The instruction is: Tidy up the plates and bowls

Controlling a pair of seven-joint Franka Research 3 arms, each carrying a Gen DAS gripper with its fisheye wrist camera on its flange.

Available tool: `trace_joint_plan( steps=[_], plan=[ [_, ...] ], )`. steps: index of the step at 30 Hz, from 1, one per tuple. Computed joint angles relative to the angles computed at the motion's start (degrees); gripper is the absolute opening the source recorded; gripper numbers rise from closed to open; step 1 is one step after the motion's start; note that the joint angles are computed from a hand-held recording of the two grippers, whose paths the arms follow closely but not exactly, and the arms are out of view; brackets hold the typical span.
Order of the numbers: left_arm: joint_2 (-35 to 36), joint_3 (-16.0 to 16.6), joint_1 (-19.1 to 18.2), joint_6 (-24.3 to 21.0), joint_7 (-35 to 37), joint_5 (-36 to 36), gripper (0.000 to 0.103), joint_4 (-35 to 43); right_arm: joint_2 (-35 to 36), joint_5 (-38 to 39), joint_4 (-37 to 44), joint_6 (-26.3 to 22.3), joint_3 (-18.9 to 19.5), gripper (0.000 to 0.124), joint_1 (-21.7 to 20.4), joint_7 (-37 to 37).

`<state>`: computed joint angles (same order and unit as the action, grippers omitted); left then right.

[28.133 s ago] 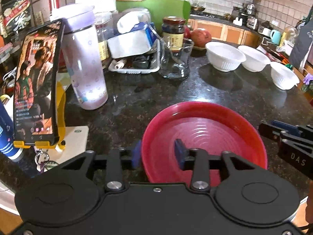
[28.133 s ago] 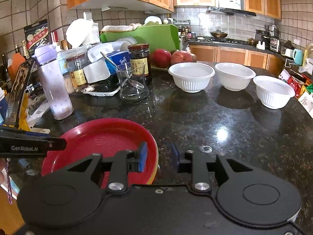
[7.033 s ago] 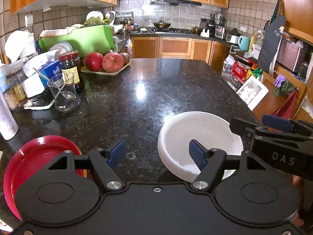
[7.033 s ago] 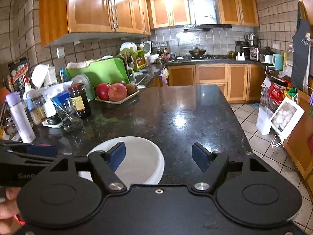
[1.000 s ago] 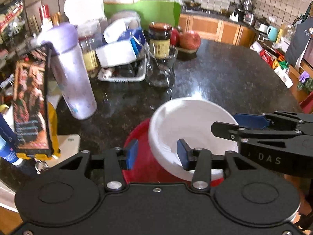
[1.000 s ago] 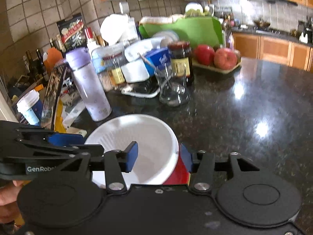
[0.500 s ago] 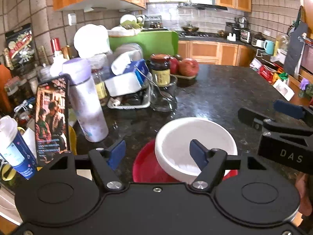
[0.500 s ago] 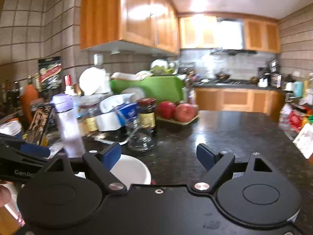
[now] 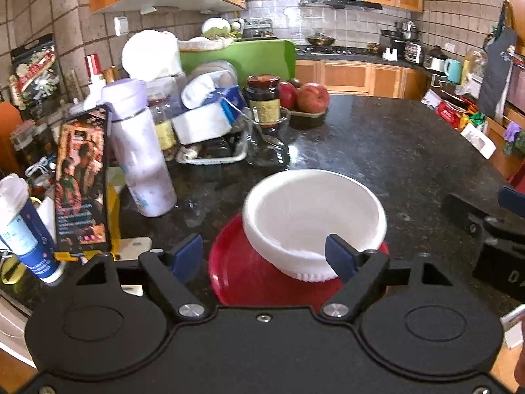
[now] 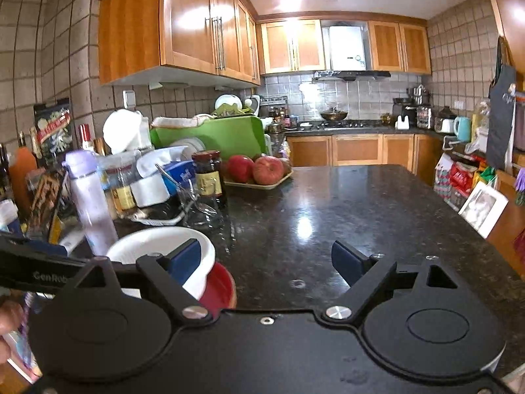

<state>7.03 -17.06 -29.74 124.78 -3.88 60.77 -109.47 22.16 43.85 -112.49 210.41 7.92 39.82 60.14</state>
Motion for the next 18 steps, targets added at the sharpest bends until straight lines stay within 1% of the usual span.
trace_joint_plan(
  steps=[1,3,6,11,12,13,15,18],
  plan=[
    [0.22,-0.09,-0.08,0.05,0.07,-0.23,0.082,0.23,-0.19,1.0,-0.27,0.18,-0.6,0.095,0.66,-1.25],
    [1.0,-0.28,-0.64,-0.91,-0.2,-0.25,0.082,1.17,-0.71,3.39,-0.44,-0.66,-1.59,0.1,1.72,-4.38],
    [1.9,-0.33,-1.45,-1.74,-0.44,-0.69,0.083,2.42,-1.93,2.69,-2.48,-0.06,-0.99,0.103,0.95,-5.24],
    [3.34,-0.28,-3.24,-4.77,-1.41,-1.22,0.083,4.53,-3.53,-1.55,-5.4,0.2,0.83,0.103,-1.52,-2.8],
    [3.59,-0.22,-3.6,-5.52,-1.94,-1.14,0.086,4.84,-3.77,-2.47,-5.93,0.35,1.02,0.103,-1.87,-2.22],
    [3.84,-0.2,-4.0,-6.47,-2.49,-1.22,0.091,5.23,-3.96,-2.86,-6.37,0.61,1.0,0.103,-1.88,-2.12],
    [4.04,-0.17,-4.66,-7.7,-3.58,-1.05,0.096,5.57,-4.23,-3.93,-7.21,1.42,1.21,0.103,-2.09,-1.54],
    [4.33,-0.16,-5.68,-10.23,-5.34,-0.2,0.096,6.04,-5.1,-5.54,-8.7,1.71,1.62,0.103,-2.62,-0.47]
  ],
)
